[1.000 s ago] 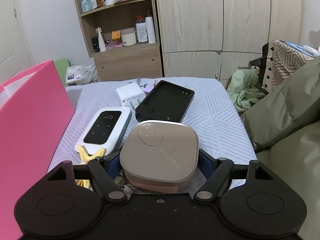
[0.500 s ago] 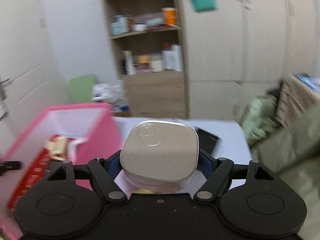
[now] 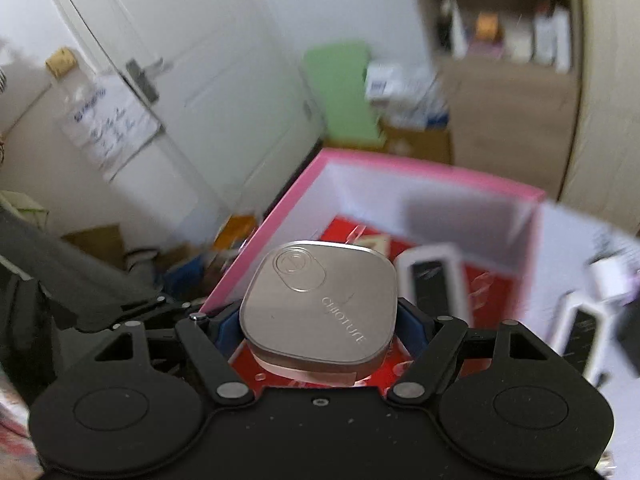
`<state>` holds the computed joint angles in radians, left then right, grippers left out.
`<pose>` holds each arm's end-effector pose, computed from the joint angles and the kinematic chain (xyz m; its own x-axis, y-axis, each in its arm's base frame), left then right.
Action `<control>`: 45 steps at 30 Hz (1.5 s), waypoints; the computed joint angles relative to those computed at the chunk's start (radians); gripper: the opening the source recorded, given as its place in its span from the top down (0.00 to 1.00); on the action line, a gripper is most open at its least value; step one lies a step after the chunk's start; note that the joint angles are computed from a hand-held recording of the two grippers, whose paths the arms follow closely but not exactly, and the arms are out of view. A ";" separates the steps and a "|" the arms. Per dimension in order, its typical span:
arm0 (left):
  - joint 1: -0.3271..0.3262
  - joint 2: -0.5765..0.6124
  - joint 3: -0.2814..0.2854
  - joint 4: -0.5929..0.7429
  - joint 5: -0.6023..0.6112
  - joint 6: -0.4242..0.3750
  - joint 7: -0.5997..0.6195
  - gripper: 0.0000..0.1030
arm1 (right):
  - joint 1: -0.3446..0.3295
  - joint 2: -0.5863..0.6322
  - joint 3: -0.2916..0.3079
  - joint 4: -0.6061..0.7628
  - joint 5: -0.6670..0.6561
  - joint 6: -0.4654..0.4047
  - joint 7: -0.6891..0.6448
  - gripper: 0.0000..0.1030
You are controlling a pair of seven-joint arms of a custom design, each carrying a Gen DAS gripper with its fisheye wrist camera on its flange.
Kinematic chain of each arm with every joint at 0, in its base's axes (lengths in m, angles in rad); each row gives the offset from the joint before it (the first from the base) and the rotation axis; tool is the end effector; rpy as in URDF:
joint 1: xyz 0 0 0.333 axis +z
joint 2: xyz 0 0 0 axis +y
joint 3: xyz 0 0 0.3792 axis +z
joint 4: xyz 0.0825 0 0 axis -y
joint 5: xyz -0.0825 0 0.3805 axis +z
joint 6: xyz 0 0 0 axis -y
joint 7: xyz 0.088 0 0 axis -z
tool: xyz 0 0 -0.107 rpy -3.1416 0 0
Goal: Organize rigid objects
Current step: 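Carry the gold round case into the pink box and release it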
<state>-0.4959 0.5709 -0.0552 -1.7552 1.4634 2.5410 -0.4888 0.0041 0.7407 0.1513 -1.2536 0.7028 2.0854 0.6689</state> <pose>0.6010 -0.3769 0.3139 0.2842 -0.9558 0.0753 -0.5848 -0.2351 -0.7764 0.7911 0.1184 0.3958 0.6561 -0.6090 -0.4457 -0.7474 -0.4423 -0.4957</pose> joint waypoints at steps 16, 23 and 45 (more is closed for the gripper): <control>0.007 0.001 0.006 -0.007 0.055 0.033 -0.064 0.93 | 0.066 0.224 0.008 0.291 -0.102 -0.184 0.314 0.22; 0.013 0.006 -0.001 0.000 0.057 0.029 -0.059 0.93 | 0.104 0.068 -0.002 0.026 -0.143 0.130 0.132 0.21; 0.024 0.003 -0.004 -0.006 0.091 0.046 -0.092 0.92 | -0.174 -0.353 -0.015 -0.635 0.699 0.435 -0.846 0.11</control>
